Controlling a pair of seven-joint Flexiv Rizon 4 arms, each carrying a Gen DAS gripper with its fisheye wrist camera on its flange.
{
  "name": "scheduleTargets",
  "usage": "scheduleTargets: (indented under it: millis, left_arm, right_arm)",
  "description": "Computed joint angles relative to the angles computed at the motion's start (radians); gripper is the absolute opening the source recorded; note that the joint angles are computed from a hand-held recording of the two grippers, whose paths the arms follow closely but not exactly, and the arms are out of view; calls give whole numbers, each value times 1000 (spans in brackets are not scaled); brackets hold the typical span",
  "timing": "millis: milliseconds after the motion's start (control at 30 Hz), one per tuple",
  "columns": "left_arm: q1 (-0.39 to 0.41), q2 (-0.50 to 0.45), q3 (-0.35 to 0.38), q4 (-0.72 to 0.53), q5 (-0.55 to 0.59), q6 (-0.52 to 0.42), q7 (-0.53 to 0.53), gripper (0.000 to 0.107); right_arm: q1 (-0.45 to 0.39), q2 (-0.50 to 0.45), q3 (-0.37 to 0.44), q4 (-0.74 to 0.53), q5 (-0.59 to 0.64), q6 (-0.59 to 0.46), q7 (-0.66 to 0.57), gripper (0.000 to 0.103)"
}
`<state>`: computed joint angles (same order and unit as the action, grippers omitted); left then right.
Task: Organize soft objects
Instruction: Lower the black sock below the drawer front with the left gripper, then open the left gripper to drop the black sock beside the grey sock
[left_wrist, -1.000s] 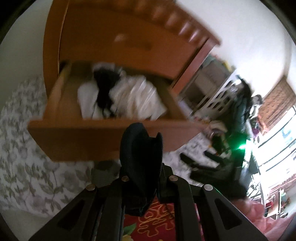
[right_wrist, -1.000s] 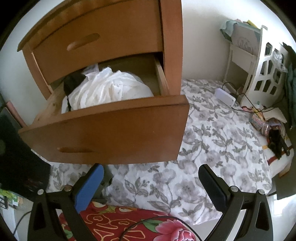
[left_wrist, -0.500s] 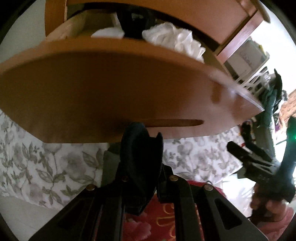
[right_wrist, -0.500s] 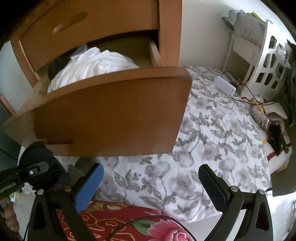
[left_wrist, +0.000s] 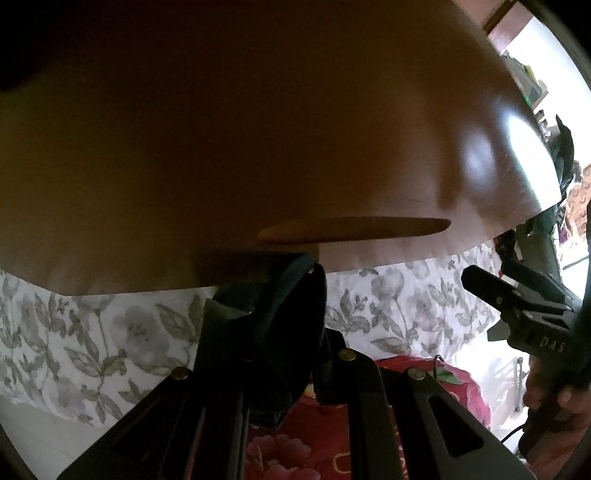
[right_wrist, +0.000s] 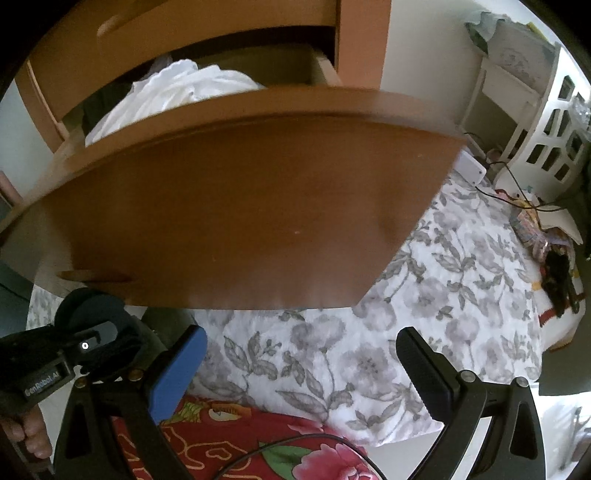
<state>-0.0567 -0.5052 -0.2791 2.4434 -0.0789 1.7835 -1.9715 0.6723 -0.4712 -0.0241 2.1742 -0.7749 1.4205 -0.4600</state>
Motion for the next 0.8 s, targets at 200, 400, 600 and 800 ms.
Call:
scheduleTargets:
  millis: [200, 400, 600, 800]
  left_arm:
    - [-8, -2, 5, -5, -2, -4, 0, 25]
    - [-70, 32, 61, 7, -11, 24, -4, 47]
    - [-95, 46, 84, 10, -23, 17, -9, 57]
    - [-116, 56, 103, 13, -36, 11, -10, 68]
  right_arm:
    - [-13, -14, 29, -17, 34, -26, -41, 103]
    - [-9, -14, 27, -18, 42, -28, -47, 103]
    - [1, -8, 15, -13, 33, -24, -38, 103]
    - [-1, -7, 13, -9, 22, -19, -36, 103]
